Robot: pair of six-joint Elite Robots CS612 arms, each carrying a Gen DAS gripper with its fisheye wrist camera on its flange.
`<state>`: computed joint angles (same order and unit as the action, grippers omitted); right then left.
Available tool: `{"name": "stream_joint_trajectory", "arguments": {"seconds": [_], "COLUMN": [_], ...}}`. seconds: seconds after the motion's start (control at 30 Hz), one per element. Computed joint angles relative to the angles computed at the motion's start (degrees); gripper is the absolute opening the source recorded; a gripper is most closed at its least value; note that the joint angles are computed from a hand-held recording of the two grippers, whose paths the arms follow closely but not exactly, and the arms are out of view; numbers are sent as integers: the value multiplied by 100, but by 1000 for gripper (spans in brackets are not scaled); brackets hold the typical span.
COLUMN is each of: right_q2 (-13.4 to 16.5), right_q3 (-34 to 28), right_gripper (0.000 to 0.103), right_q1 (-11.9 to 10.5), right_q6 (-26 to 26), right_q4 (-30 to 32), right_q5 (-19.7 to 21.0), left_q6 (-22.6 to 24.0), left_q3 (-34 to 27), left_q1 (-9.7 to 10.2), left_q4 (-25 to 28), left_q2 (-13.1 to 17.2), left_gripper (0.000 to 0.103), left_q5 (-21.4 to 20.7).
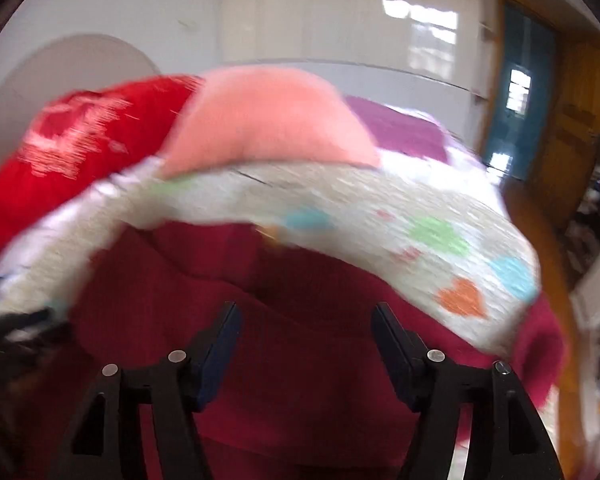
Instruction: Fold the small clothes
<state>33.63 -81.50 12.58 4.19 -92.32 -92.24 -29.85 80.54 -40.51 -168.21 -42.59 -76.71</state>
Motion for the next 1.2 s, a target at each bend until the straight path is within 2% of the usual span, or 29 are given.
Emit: {"name": "stream_joint_trajectory", "arguments": {"seconds": [0.07,0.13,0.23,0.33,0.37,0.4,0.43,0.47,0.5,0.53,0.6,0.7,0.8,0.87,0.9,0.93,0.97,1.0,1.03,1.13,1.2], "right_q2": [-201,-448,-859,-1205,-1232,-1348,-1385,-1399,-1434,-1467,-1594,-1725,-1585,-1446,-1304,-1158,-957,-811,-653,-354,-221], "right_q3": [395,994,1994,2877,2979,3247,3352,3406,3485,3574,3893,4278,3918,3398,3008,2654,2175,1833,1466,754,480], "right_gripper": [65,65,65,65,62,35,23,17,4,3,3,3,3,5,11,28,40,61,68,68,68], "right_q1": [61,150,254,284,301,324,363,382,396,396,433,529,481,375,302,250,199,170,135,20,-55], "right_q6": [-315,-684,-862,-895,-946,-1024,-1054,-1087,-1094,-987,-836,-849,-800,-656,-572,-517,-458,-429,-399,-316,-156], "right_q4": [-111,-324,-480,-625,-566,-502,-529,-663,-820,-986,-1264,-1497,-1413,-949,-773,-677,-556,-459,-340,210,632], "right_q5": [548,816,856,965,918,874,713,650,721,899,957,732,848,1091,1213,1237,1070,857,527,-312,-725], "left_q6": [-80,-231,-568,-661,-646,-629,-606,-596,-602,-630,-721,-888,-912,-820,-727,-635,-559,-498,-429,-312,-255], "left_q3": [15,-26,-75,-70,-78,-81,-95,-103,-105,-103,-85,12,55,74,80,96,112,119,136,125,41], "left_q1": [-6,15,141,175,177,176,177,177,181,184,188,204,218,209,194,180,167,155,144,124,104], "left_q4": [117,415,597,565,588,610,641,649,633,601,488,212,51,-11,-49,-111,-188,-263,-364,-498,-357], "left_q2": [-27,-30,3,2,4,3,7,10,12,12,8,-28,-40,-45,-48,-55,-61,-66,-70,-48,-4], "left_gripper": [64,64,64,64,64,64,64,64,64,64,64,64,64,64,64,64,64,64,64,64,64], "left_q5": [203,286,-166,-233,-241,-250,-254,-253,-249,-223,-104,41,-23,-116,-144,-151,-150,-161,-189,-291,-288]}}
